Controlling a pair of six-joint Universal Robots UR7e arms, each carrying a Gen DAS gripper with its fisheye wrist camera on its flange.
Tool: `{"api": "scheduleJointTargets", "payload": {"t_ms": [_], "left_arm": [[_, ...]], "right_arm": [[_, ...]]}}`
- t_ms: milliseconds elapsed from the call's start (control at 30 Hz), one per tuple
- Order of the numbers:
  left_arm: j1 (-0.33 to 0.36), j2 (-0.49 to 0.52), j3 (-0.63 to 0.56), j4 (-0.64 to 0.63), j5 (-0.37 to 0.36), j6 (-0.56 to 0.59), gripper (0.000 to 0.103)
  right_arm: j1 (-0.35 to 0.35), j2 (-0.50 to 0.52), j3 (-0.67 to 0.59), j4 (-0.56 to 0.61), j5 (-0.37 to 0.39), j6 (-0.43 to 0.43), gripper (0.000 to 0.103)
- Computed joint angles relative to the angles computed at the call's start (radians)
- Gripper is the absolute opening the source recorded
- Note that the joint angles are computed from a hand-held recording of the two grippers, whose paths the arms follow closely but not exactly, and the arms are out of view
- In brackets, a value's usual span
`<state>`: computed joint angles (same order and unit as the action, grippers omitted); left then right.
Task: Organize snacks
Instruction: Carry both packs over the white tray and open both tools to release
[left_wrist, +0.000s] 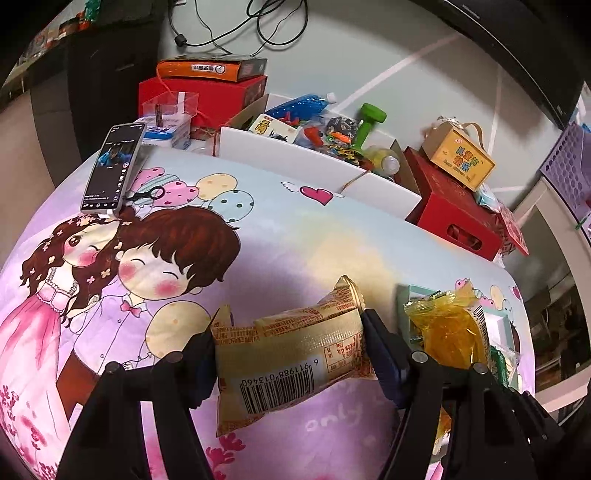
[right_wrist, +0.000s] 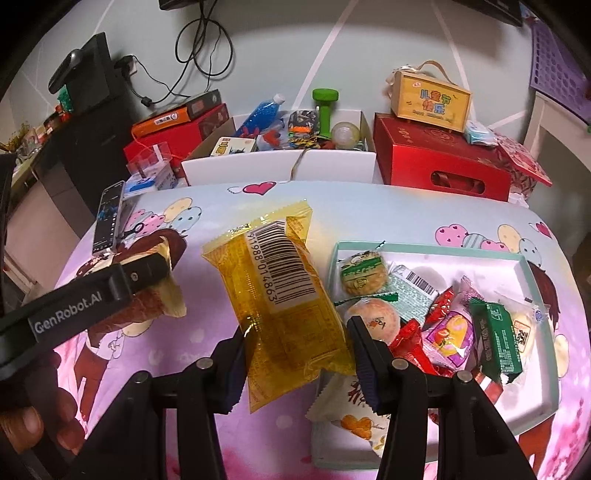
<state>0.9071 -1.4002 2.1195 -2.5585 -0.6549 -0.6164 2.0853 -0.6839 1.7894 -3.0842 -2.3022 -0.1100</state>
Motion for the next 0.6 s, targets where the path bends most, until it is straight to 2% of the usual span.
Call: {"api": "scheduleJointTargets", "payload": {"t_ms": [233, 600], "left_arm": [[0.002, 0.058, -0.031, -0.009, 0.001, 0.020, 0.072], [-0.057, 0.172, -0.098, -0.061, -0.044, 0.139, 0.072]], "right_arm": [[-0.032, -0.026, 0.013, -0.030, -0.001, -0.002, 0.053], [-0.103, -0.142, 0.101, -0.109, -0.061, 0.020, 0.053]]}}
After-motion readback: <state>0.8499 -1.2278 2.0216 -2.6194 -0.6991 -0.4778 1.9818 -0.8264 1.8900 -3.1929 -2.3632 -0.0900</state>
